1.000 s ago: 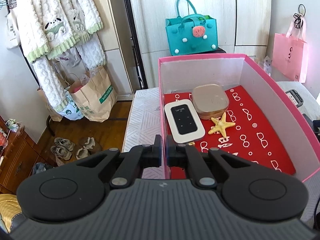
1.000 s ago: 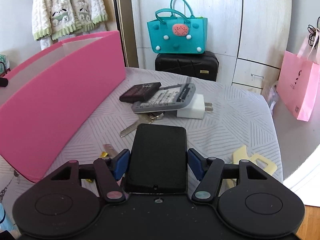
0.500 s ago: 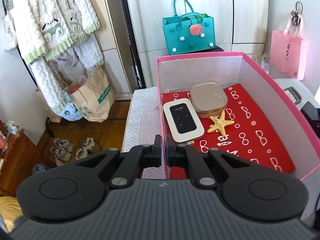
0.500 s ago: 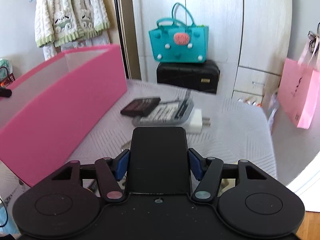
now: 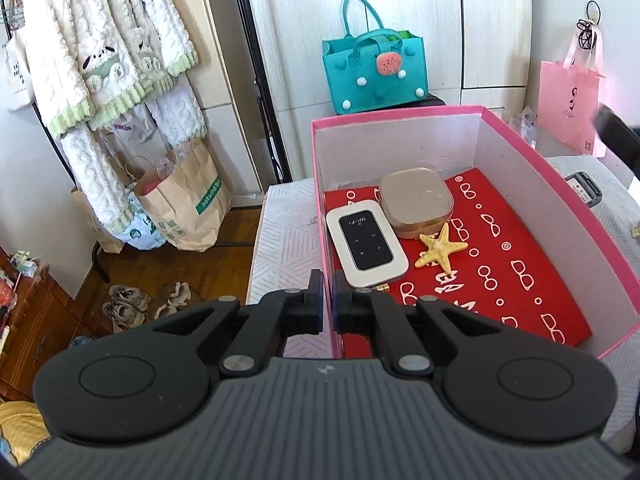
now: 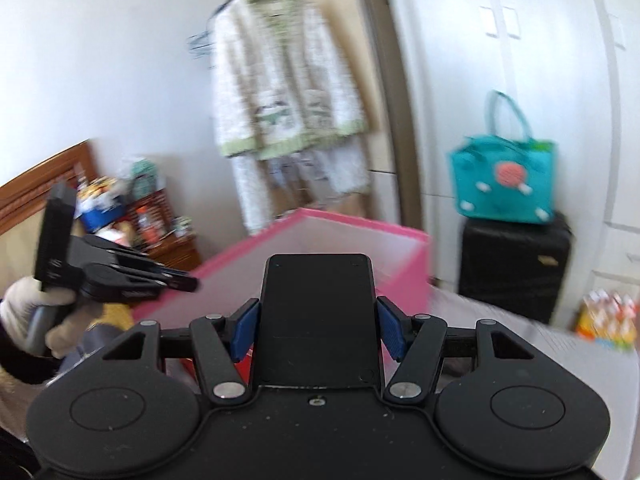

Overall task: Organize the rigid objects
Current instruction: 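Carry the phone into the pink box and release it beside the router, then move the right gripper to the silver keys and grasp them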

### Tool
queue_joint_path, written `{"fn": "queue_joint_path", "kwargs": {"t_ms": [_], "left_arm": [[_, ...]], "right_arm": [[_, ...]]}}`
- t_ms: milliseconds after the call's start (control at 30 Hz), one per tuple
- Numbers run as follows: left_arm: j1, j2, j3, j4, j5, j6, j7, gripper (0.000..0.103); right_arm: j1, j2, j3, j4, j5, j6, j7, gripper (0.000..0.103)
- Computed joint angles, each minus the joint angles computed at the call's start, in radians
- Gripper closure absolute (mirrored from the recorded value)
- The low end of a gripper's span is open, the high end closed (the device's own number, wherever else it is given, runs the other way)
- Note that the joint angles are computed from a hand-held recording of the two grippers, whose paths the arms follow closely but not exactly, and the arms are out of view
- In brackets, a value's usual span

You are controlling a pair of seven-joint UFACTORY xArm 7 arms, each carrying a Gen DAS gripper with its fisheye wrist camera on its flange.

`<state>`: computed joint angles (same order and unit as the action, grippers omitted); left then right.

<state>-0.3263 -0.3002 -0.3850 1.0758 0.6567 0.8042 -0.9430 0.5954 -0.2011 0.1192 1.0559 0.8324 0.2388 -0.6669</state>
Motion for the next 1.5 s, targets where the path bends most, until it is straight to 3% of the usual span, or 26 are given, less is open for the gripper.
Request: {"fn": "queue_joint_path", "kwargs": {"t_ms": [133,333,533,600,733,800,900,1000,1100,1133,1233,1333,1400,1500], "left_arm": [[0.009,-0.017,0.004,-0.02,0.021,-0.045,-0.013,0.099],[0.02,-0.014,0.012,-0.036,0.005,-0.085,0.004,0.099],[0.033,-0.028,0.012,-0.058,-0.01,-0.122,0.012,0.099],[0.037,-0.03,0.012,-0.061,-0.014,-0.13,0.015,0.099],[0.043,-0.034,0.011,-0.065,-0.025,-0.138,0.023,0.099],[0.048,-0.034,0.006,-0.064,-0.023,-0.135,0.021,0.099],[0.052,-0.034,0.002,-0.064,-0.021,-0.136,0.014,0.099],[0.055,-0.029,-0.003,-0.058,-0.018,-0.127,0.005,0.099],[0.055,-0.021,-0.01,-0.048,-0.006,-0.113,-0.004,0.099],[0.054,-0.018,-0.011,-0.044,-0.001,-0.108,-0.009,0.099],[0.049,-0.011,-0.011,-0.036,0.006,-0.096,-0.018,0.099],[0.042,-0.009,-0.006,-0.032,0.006,-0.088,-0.025,0.099],[0.039,-0.006,-0.007,-0.028,0.012,-0.08,-0.031,0.099],[0.034,-0.002,-0.003,-0.023,0.012,-0.073,-0.035,0.099]], "right_arm": [[-0.045,0.125,0.047,0.159,-0.182,0.119,0.068,0.037],[-0.094,0.371,0.115,0.452,-0.421,0.395,0.167,0.037],[-0.107,0.511,0.157,0.626,-0.488,0.631,0.164,0.037],[-0.095,0.527,0.151,0.644,-0.528,0.659,0.17,0.037],[-0.056,0.473,0.123,0.561,-0.661,0.525,0.219,0.029],[-0.07,0.438,0.129,0.519,-0.657,0.483,0.217,0.029],[-0.107,0.372,0.145,0.445,-0.567,0.429,0.197,0.029],[-0.125,0.284,0.148,0.32,-0.483,0.281,0.156,0.028],[-0.134,0.197,0.151,0.197,-0.251,0.112,0.008,0.027],[-0.108,0.165,0.123,0.159,-0.182,0.075,-0.031,0.026],[-0.114,0.094,0.107,0.089,-0.153,0.028,-0.015,0.021],[-0.134,0.033,0.103,0.002,-0.287,-0.024,0.141,0.02],[-0.143,-0.003,0.088,-0.037,-0.337,0.001,0.214,0.02],[-0.087,-0.045,0.011,-0.079,-0.268,0.059,0.194,0.02]]}}
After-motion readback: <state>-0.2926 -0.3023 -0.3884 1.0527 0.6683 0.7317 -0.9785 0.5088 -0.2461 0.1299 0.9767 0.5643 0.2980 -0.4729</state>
